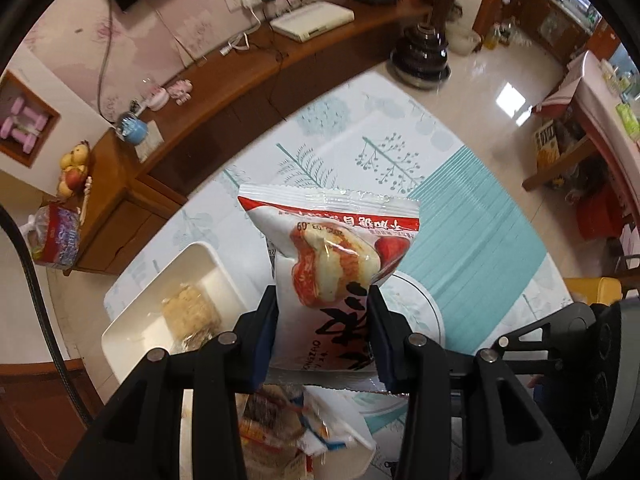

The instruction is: Organize snacks

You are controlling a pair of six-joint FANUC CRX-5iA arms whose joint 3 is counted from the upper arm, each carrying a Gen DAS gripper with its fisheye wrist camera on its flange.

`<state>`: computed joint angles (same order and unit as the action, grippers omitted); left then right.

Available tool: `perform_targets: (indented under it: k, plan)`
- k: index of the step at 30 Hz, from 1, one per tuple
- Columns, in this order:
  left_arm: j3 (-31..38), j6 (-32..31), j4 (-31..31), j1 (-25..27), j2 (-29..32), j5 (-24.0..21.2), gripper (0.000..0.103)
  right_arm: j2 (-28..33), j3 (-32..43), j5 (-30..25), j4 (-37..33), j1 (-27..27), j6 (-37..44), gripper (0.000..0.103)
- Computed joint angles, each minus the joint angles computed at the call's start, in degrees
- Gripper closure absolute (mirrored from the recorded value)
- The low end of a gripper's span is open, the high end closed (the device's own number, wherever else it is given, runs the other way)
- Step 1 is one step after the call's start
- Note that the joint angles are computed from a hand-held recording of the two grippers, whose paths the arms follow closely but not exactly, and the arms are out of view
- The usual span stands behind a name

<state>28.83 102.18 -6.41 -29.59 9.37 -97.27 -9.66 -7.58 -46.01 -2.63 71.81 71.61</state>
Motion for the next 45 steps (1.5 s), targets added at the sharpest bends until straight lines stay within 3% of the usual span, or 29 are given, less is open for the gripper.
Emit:
perform_targets:
  k: [11, 20, 24, 32, 34, 36, 41, 43, 45]
  plan:
    - [-2.7, 6.1, -5.5, -3.3, -10.8, -2.4, 0.062, -2.9, -0.5, 1.8, 7.2, 7.2, -5.7, 0.101]
    - [-11.2, 14.9, -8.0, -2.6, -21.8, -3.1, 0.062, -1.7, -0.3, 0.3, 13.3, 12.8, -12.2, 0.101]
    - [-15.1, 19.4, -13.1, -5.5, -25.3, -3.6, 0.062, 0.4, 1.2, -1.4, 13.9, 14.2, -13.1, 0.101]
    - [-25.9, 30.9, -13.5, -6.6, -34.7, 2.2, 0.061, 5.4, 4.9, -5.6, 15.8, 15.6, -16.3, 0.100]
    - [-28.6, 35.8, -15.3, -8.0, -36.8, 2.6, 0.061, 6.0, 5.4, -5.5, 14.7, 15.1, -17.3, 0.096]
    - [-31.6, 38.4, -14.0, -7.1, -38.8, 3.5, 0.061, 7.3, 6.8, -7.7, 14.2, 14.7, -19.0, 0.079]
    - [-37.9, 45.0, -11.2, -6.4, -43.7, 4.2, 0.059, 7.7, 8.2, -12.1, 15.0, 14.7, -24.1, 0.067]
    - [-39.3, 49.9, -12.1, -8.7, -45.9, 4.8, 0.043, 6.9, 7.5, -13.4, 17.5, 15.5, -26.6, 0.061]
    - [-39.9, 54.7, -14.9, -13.3, -47.4, 4.9, 0.039, 5.7, 6.9, -14.9, 19.0, 16.2, -29.4, 0.050]
